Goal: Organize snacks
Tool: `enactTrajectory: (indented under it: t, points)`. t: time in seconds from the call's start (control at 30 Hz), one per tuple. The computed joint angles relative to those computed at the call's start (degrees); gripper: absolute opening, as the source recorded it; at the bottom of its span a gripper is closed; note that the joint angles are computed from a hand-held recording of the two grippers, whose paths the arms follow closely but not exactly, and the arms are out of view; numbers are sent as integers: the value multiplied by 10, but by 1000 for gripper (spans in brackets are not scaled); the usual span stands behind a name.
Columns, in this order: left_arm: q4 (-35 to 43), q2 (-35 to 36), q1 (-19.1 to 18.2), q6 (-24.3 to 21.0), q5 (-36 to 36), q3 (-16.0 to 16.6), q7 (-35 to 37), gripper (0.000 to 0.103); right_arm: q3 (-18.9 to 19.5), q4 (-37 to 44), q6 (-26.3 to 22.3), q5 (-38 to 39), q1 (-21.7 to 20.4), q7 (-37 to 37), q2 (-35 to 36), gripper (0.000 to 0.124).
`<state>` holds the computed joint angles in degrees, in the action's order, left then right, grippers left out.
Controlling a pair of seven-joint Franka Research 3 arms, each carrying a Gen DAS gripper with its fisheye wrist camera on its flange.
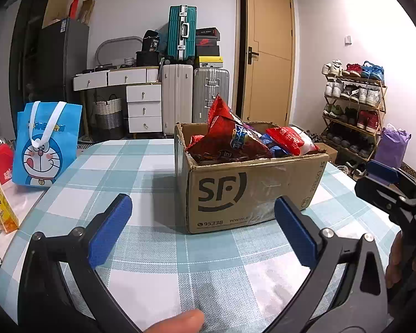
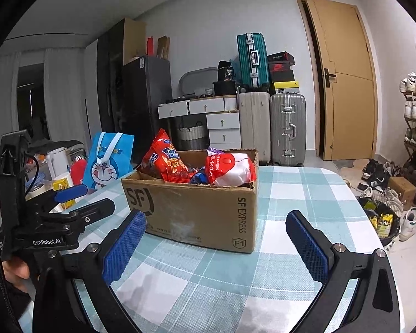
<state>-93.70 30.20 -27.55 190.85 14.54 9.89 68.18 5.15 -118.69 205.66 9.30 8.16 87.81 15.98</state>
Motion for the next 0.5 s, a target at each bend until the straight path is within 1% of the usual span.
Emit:
enactTrajectory:
  t: [0.17, 0.27, 0.47, 0.5]
  points:
    - [-1, 0, -2, 0, -1, 3, 0, 102, -1, 2, -1, 4, 1, 2, 1, 103]
    - [0, 0, 1, 0, -1, -1, 1, 102, -2, -1, 8, 6, 3, -1, 1, 103]
    - [0, 1, 3, 0, -2, -3, 2, 102, -7, 2, 5, 17, 12, -17, 3, 103]
    - [-1, 0, -1, 0, -3, 2, 1, 102, -6, 2, 5, 17, 11, -18, 3, 103]
